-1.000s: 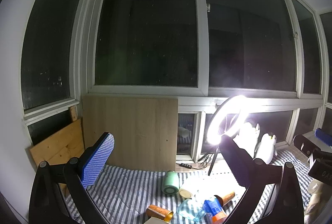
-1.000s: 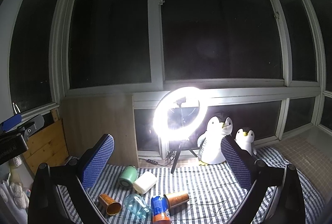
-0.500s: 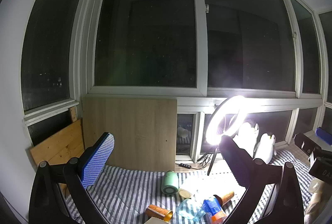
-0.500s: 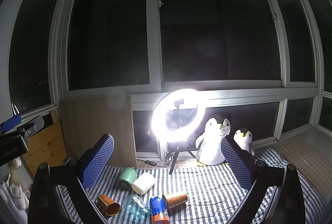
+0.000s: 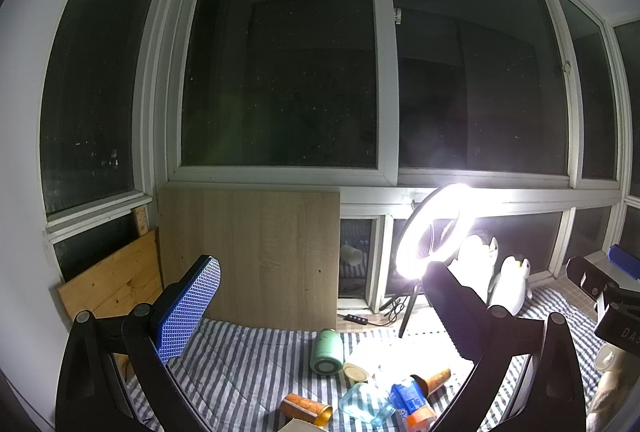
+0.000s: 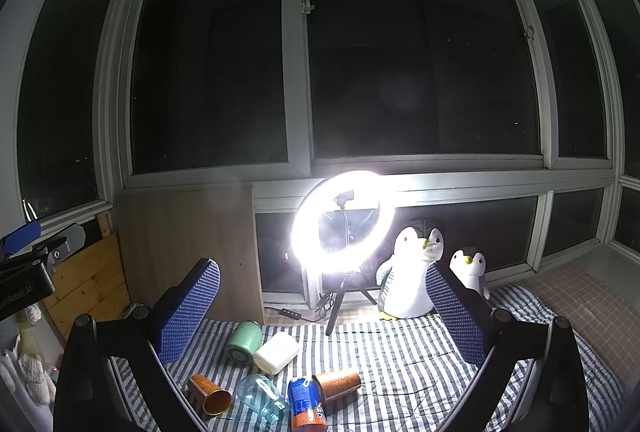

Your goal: Flip cup upside down

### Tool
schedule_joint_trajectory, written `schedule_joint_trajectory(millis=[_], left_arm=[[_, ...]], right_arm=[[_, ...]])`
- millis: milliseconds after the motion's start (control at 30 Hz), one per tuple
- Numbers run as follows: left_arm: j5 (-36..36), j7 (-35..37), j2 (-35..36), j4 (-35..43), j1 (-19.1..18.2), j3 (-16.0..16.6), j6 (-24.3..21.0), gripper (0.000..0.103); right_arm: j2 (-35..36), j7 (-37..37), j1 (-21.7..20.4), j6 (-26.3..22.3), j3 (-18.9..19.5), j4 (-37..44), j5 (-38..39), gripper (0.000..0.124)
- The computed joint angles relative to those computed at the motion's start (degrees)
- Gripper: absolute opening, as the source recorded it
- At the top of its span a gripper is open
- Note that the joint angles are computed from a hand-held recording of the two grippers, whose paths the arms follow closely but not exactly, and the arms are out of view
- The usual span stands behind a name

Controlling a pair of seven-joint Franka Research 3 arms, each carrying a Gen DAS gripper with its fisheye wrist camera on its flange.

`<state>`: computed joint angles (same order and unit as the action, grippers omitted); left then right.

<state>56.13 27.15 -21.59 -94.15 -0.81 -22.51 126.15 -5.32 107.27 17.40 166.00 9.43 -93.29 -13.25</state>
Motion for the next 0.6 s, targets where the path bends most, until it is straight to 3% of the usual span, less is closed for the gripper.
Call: schedule_joint_trajectory(millis=[600], left_arm=[[0.21, -0.23, 0.03, -0.02, -0.34, -0.15, -0.32, 0.102]], right_arm=[[-0.06, -0.03, 0.05, -0.24, -0.03, -0.02, -0.12, 0.102]])
